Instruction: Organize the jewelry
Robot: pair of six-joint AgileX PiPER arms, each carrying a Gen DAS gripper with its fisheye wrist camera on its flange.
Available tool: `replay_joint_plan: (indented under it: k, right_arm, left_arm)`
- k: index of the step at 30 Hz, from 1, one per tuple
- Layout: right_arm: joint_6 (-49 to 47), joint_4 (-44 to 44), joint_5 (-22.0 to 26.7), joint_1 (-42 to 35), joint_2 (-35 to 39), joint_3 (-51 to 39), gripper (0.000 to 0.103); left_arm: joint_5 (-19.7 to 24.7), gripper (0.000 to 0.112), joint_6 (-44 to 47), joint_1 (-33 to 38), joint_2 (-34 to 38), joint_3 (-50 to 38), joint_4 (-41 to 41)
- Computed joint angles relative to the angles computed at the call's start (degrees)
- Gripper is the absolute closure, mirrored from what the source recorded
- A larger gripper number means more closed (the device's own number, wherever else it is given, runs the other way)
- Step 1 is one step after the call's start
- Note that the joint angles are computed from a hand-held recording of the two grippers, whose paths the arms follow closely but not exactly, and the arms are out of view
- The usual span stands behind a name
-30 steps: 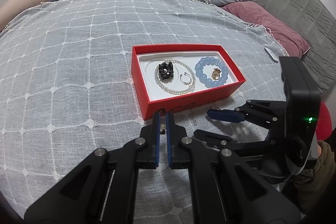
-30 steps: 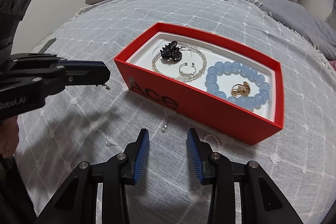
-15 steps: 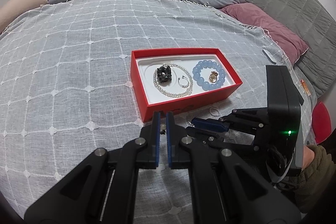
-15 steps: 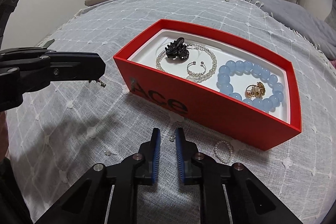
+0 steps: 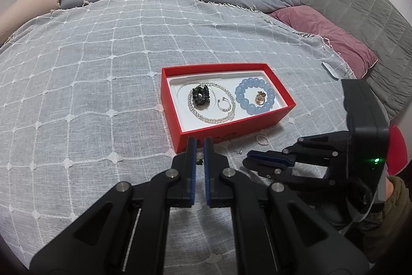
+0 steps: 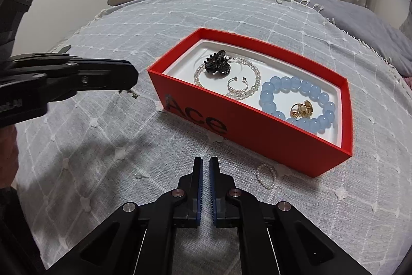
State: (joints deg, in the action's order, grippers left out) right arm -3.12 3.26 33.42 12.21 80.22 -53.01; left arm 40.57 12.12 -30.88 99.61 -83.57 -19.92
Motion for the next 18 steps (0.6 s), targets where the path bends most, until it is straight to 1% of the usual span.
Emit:
replay_joint_plan:
  k: [8,11,16,18]
  right_arm:
    - [-6.19,5.17,3.83,-3.31,-5.26,-1.31,0.098]
    - [-10.07,9.19,5.06,-6.53,-6.72,-2.5,0.098]
    - [-13.06,12.46,6.45,-11.41,-7.63,-3.99,0.098]
    - [-15.56,15.5,7.14,-14.14,-7.71,-4.75,0.098]
  left_arm:
    - [-0.59,0.106,0.47,0.31,-0.52,-0.22,-1.44]
    - [-0.77,0.106,0.17,-0.02,-0.28,-0.87,-1.42]
    - [-0.96,0.106,-1.19,-1.04,0.83,-2.72,-0.83]
    - [-0.87,0.106,-2.08,-1.44,1.83,-4.21,-0.51]
